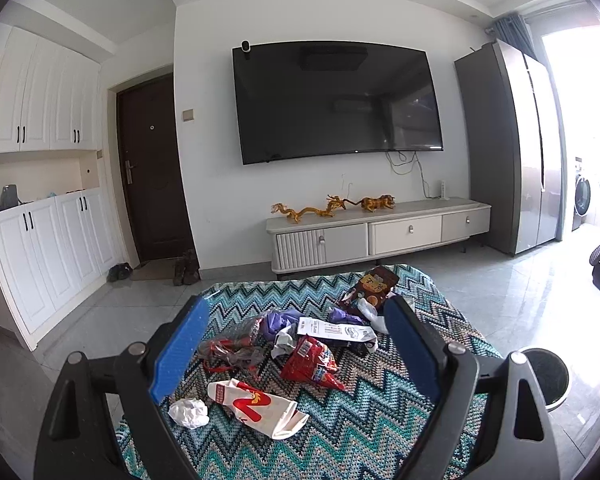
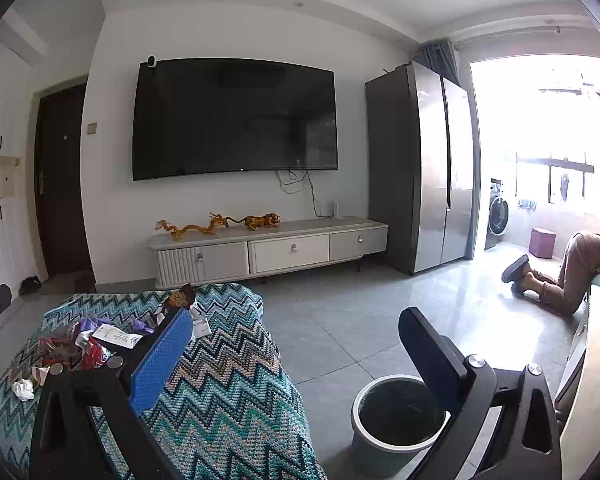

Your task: Collect trash

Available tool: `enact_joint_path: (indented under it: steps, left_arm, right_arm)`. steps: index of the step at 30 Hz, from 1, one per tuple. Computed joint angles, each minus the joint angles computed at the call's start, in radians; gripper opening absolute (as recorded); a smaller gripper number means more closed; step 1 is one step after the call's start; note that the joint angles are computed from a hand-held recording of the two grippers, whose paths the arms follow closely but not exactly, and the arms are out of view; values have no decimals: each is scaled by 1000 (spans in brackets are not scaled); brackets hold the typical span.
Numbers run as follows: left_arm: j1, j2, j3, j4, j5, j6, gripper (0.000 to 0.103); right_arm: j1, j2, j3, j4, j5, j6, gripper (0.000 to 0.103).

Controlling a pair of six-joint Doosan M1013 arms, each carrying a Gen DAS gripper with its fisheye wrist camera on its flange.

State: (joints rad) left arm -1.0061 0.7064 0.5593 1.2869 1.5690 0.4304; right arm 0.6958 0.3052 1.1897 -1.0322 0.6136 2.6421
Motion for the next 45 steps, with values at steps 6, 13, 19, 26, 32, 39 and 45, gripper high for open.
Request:
enact_joint_path:
  steps: [6, 13, 19, 26, 32, 39, 45]
  left_arm:
    - [5, -21, 27, -29, -31, -37, 89]
    - [7, -41, 60, -49, -62, -78, 89]
    - [10, -38, 55, -60, -57, -74, 89]
    - [12, -27, 41, -60, -40, -56, 89]
    - [16, -25, 46, -62, -37, -51, 89]
    - [22, -48, 92, -54, -61, -98, 89]
    - [31, -64, 129, -62, -90, -126, 89]
  right_arm:
    - [2, 2, -1, -9, 7, -1, 103]
    - [1, 5, -4, -7, 11, -3, 103]
    - [-2, 2, 1, -18, 9, 10, 103]
    - [-10, -6, 17, -13, -36, 23, 103]
    - [-17, -3, 15, 6, -51, 21, 103]
    - [-17, 7, 2, 23, -54, -4, 103]
    - [-19, 20, -17, 73, -61, -57, 103]
